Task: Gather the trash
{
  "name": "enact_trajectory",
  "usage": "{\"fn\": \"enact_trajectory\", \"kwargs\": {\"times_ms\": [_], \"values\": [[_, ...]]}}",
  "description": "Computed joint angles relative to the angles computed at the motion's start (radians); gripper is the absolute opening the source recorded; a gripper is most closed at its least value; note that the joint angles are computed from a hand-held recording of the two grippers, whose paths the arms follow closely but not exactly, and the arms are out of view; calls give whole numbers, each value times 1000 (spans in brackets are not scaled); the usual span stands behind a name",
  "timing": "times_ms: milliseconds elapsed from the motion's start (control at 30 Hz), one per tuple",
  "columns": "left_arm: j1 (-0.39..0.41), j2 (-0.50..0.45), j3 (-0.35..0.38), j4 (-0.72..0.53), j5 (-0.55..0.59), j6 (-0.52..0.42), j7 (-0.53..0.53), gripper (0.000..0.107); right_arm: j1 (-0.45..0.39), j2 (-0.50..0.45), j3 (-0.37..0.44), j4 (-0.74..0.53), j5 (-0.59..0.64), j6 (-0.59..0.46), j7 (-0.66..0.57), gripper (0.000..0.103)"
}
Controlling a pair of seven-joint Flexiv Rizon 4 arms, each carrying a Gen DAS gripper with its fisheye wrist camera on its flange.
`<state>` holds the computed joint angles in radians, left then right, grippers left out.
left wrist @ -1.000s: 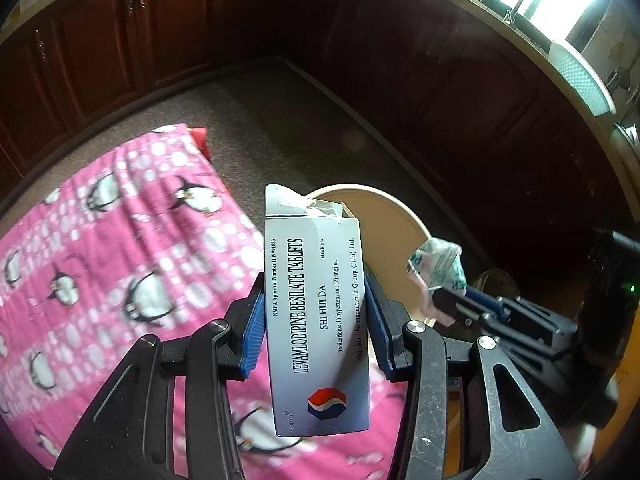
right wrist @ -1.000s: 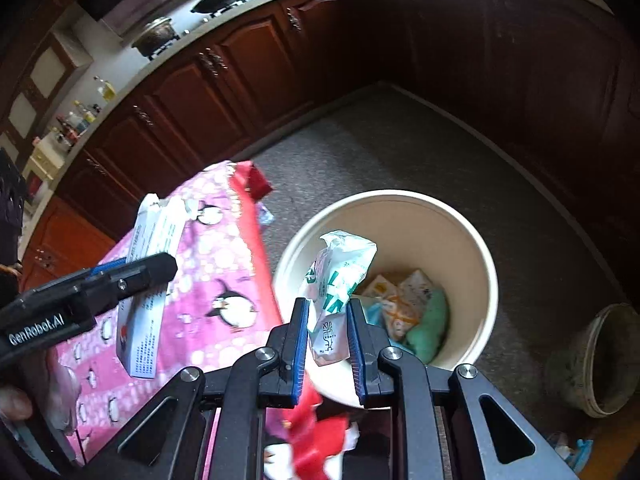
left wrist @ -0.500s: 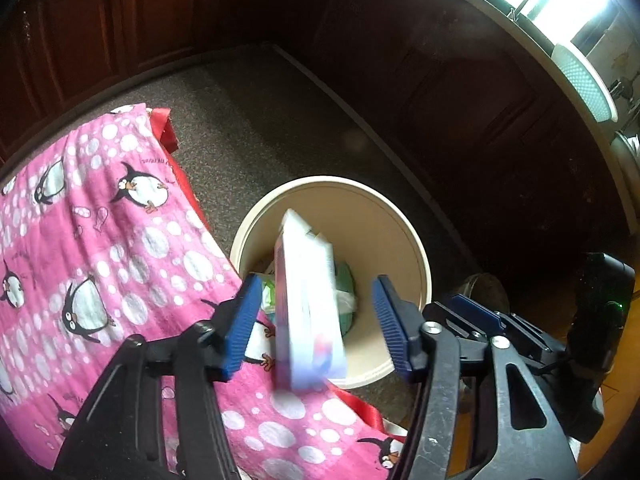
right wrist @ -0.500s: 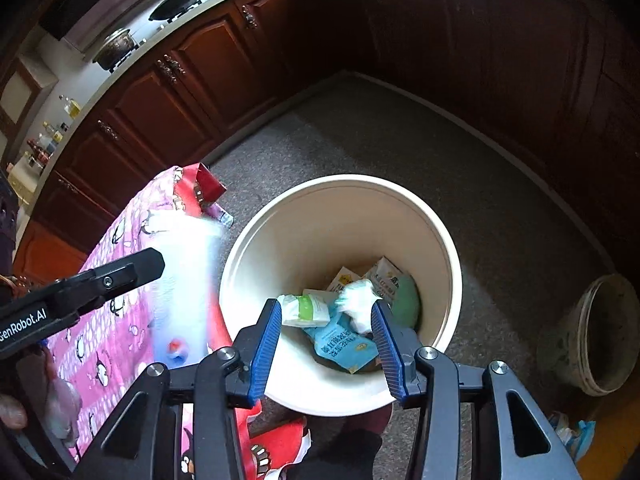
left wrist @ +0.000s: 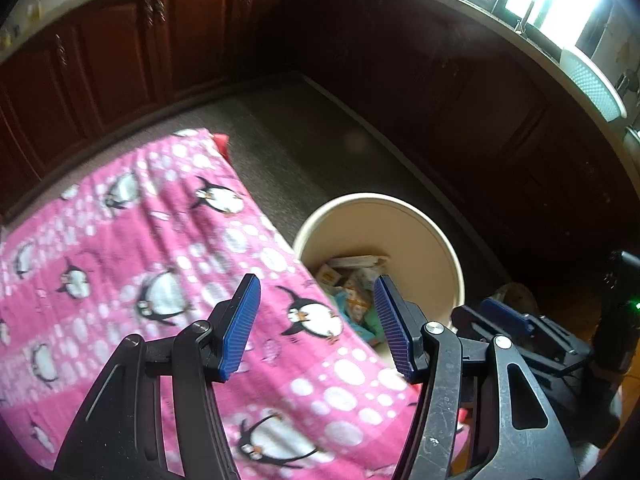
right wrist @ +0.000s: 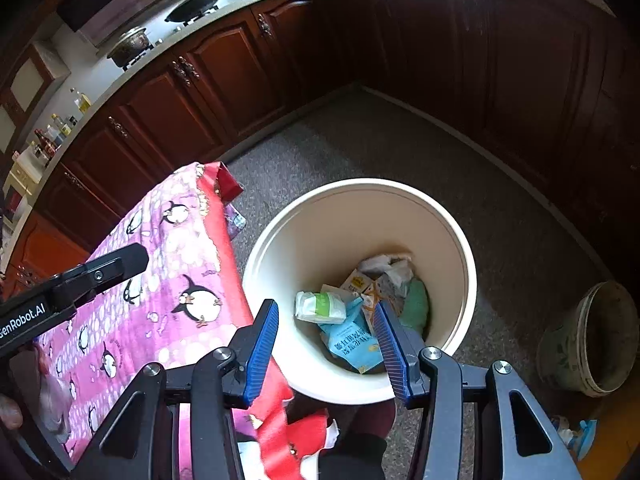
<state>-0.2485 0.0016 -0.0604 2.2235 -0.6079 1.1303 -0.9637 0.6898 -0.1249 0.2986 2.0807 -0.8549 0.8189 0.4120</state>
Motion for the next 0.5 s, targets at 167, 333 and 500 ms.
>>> {"fn": "enact_trajectory", "kwargs": {"times_ms": [167, 333, 500], "values": [[-3, 67, 24, 54, 22, 52, 3, 58, 32, -7, 6, -43, -47, -75, 22, 49], [-27, 106, 44, 97, -34, 102, 60, 58, 69, -16, 15, -90, -82, -164, 29, 56], [-60, 171, 69, 144, -80, 144, 105, 58, 110, -25, 25, -136, -103, -256, 39, 57]]}}
